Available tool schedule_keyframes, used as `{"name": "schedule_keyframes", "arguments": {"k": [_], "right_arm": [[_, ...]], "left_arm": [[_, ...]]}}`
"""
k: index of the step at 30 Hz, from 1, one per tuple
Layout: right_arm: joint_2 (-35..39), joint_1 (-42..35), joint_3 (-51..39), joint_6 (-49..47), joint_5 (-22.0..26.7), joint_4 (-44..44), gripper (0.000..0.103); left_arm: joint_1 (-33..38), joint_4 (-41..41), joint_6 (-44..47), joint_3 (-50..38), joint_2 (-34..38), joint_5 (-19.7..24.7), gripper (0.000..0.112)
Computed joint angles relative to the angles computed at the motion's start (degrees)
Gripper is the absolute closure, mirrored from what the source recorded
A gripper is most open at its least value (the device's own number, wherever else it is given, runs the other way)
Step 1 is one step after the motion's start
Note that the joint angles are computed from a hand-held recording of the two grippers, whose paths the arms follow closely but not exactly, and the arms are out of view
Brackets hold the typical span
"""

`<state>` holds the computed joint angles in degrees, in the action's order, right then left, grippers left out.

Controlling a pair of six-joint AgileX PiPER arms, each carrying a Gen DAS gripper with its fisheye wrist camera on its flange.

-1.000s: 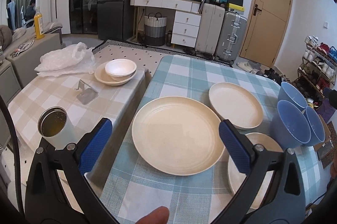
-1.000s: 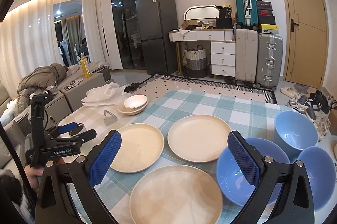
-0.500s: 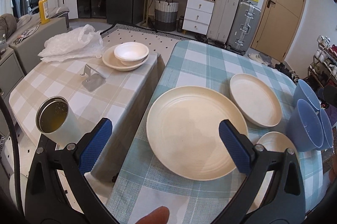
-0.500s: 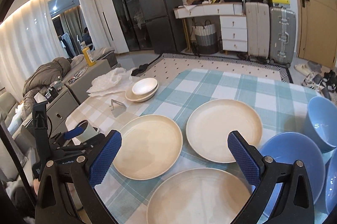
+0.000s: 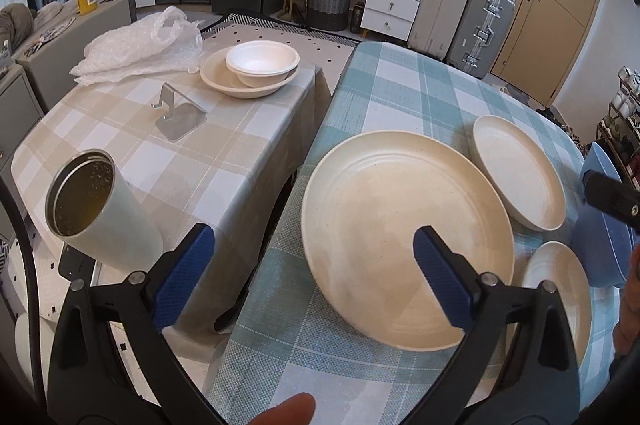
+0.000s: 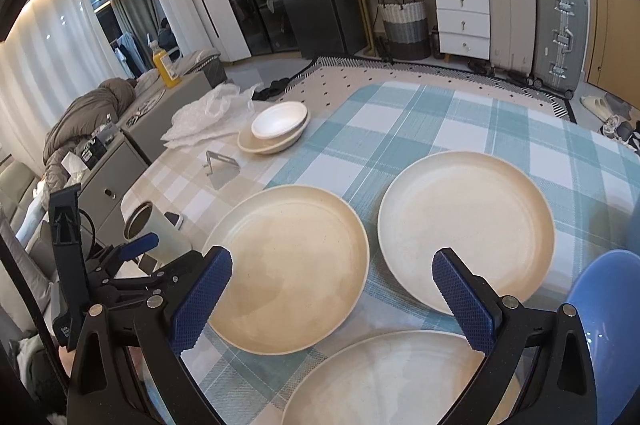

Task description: Organize plates and bowls

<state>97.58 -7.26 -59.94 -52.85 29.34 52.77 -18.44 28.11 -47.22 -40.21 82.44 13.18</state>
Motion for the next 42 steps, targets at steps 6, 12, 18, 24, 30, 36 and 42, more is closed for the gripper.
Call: {"name": "schedule_keyframes", "arguments": {"k": [6,12,18,24,30,36,42], "right_arm": [[6.9,0.4,-4.0,0.7,1.5,-0.3,0.005],[10.8,0.9,-6.3,2.4,3.1,-1.3,0.012],[12.5,1.0,-7.3,3.5,5.4,-1.9,0.018],[14.3,1.9,-8.8,7.0,5.2,-5.5,0.024],[17.0,2.7,-10.6,9.7,5.5,-7.4,0.028],[18.3,3.3,-11.6,10.5,5.6,-7.7,0.034],[18.3,3.7,-10.8,11.3,3.9,-7.7,0.049]], "left_arm": [[3.0,-11.2,12.6,-0.7,4.6,-3.6,0.023],[3.8,-23.9,26.2,-1.7,6.8,-3.3,0.033],[5.0,-37.2,39.4,-2.3,8.6,-3.2,0.035],[4.6,-40.9,43.3,-2.1,9.4,-3.3,0.037],[5.0,-46.1,48.8,-2.4,10.6,-3.1,0.046],[5.4,-49.6,52.6,-2.5,11.5,-2.7,0.059],[5.4,-50.2,53.6,-2.5,11.7,-2.9,0.077]]}}
